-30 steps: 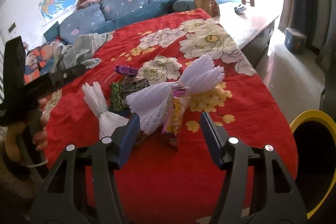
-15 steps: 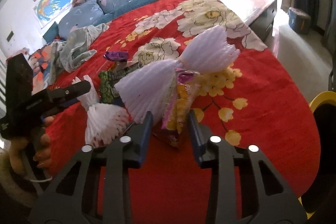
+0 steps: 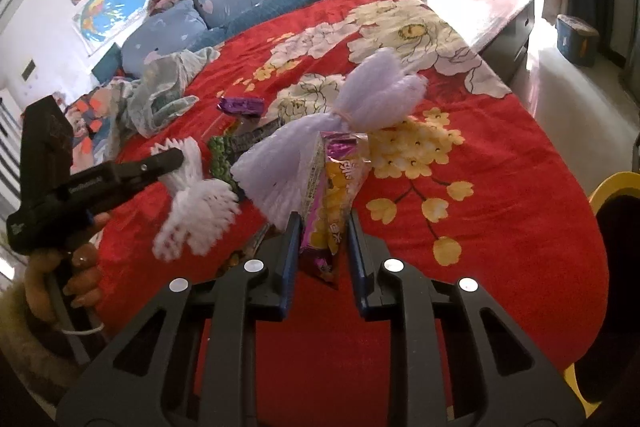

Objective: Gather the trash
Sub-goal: 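Grasp the purple snack packet with the right tool while the left tool grasps white crumpled paper, then lift both held items and carry them toward the yellow bin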

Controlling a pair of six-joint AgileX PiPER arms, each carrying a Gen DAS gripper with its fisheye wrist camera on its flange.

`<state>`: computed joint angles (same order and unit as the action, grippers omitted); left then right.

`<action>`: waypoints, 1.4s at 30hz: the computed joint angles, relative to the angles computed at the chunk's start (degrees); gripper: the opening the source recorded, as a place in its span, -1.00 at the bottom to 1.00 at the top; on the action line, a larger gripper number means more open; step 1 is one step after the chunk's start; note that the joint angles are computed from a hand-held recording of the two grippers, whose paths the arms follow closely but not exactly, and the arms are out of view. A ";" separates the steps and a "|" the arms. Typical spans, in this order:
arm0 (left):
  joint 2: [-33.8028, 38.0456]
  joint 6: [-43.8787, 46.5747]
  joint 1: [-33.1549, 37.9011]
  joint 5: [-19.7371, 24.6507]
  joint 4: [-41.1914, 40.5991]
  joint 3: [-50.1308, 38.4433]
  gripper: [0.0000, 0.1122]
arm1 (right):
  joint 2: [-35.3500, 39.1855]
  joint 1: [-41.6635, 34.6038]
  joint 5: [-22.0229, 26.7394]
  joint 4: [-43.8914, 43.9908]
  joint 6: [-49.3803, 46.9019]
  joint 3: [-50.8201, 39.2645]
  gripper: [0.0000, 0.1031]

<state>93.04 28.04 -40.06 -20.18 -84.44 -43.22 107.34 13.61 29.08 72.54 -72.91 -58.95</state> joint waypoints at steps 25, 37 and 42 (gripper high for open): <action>-3.77 22.50 -11.08 -15.13 -13.11 -9.20 -0.68 | -9.04 -5.42 1.03 6.87 -6.76 3.15 -0.68; -1.48 25.88 -12.57 -15.85 -13.88 -13.55 -0.68 | -10.79 -9.83 2.47 8.80 -8.47 2.74 -0.68; 0.36 28.32 -13.14 -15.86 -14.73 -16.50 -0.68 | -11.48 -12.09 3.12 9.84 -8.96 2.98 -0.68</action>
<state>93.40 56.36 -53.19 -36.03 -99.17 -59.72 95.86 1.52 32.20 82.38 -81.88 -55.97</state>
